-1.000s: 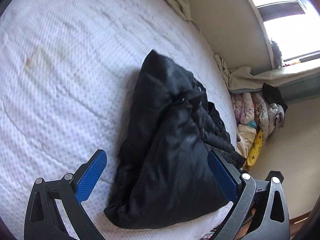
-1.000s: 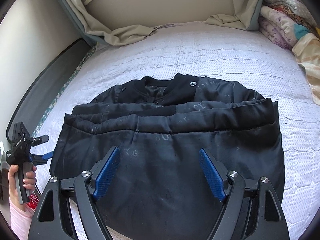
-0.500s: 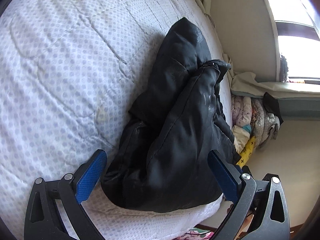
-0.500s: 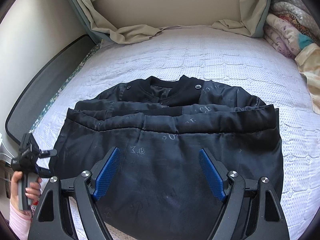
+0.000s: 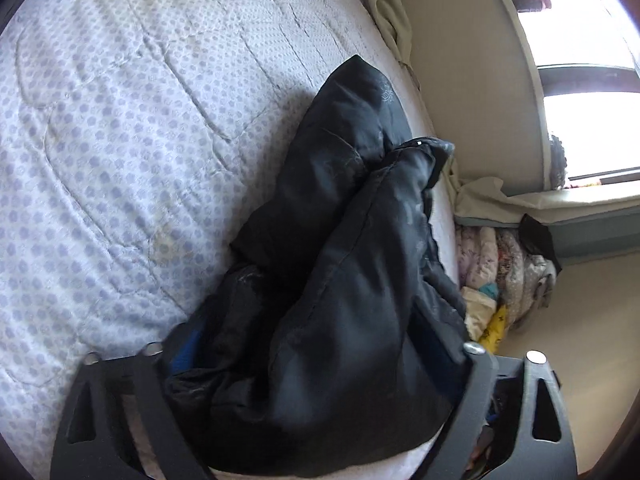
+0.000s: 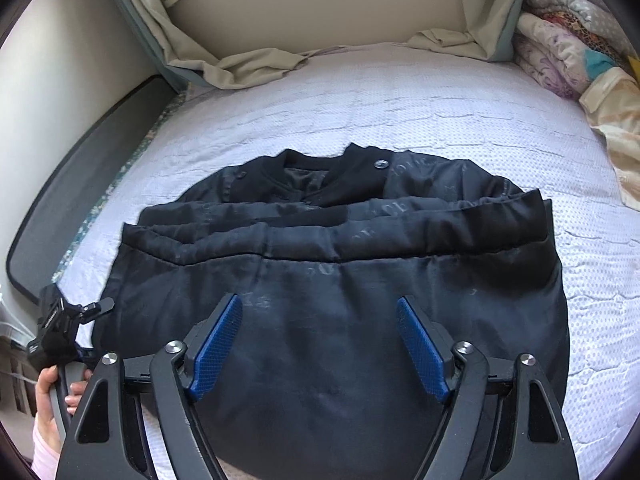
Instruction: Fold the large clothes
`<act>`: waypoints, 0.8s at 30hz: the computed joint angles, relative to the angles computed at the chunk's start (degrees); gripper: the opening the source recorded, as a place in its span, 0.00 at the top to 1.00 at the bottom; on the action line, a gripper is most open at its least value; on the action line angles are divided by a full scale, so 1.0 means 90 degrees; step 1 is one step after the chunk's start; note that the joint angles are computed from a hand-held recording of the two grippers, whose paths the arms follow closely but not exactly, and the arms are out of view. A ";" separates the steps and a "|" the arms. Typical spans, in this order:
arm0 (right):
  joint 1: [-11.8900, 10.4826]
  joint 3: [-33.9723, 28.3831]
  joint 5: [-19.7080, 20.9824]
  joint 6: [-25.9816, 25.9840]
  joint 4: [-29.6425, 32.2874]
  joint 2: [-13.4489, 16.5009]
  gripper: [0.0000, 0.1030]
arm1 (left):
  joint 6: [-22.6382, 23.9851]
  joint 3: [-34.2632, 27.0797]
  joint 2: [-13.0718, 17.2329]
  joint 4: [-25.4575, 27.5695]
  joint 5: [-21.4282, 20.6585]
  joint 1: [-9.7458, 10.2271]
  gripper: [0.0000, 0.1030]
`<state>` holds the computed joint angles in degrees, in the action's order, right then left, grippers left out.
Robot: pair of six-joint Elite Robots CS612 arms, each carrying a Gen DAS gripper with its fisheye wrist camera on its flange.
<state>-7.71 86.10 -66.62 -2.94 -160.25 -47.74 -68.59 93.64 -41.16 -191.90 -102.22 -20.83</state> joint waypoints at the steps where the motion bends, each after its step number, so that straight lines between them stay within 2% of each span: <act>1: -0.0001 -0.0016 -0.0066 0.0035 0.0021 0.0013 0.35 | -0.0027 -0.0018 0.0021 -0.0012 0.0057 -0.0013 0.26; 4: -0.0024 -0.0078 -0.0320 0.0225 0.0076 0.0064 0.50 | -0.0287 -0.0072 0.0142 -0.0315 -0.0044 -0.0002 0.48; 7: -0.0054 -0.0114 -0.0632 0.0382 0.0077 0.0107 0.65 | -0.0457 -0.0118 0.0245 -0.0639 -0.0130 0.0000 0.62; 10: -0.0100 -0.0145 -0.0722 0.0510 0.0113 0.0153 0.71 | -0.0462 -0.0105 0.0254 -0.0806 -0.0113 -0.0004 0.68; 15: -0.0095 -0.0223 -0.0760 0.0428 0.0251 0.0269 0.72 | -0.0279 -0.0098 0.0201 -0.0913 0.0020 -0.0035 0.74; 19: -0.0007 -0.0281 -0.1055 0.0210 0.0223 0.0381 0.73 | 0.0218 -0.0133 0.0092 -0.1087 0.0282 -0.0120 0.78; 24: 0.0082 -0.0275 -0.1406 0.0041 -0.0072 0.0516 0.74 | 0.1406 -0.0200 -0.0171 -0.1202 0.0704 -0.0324 0.80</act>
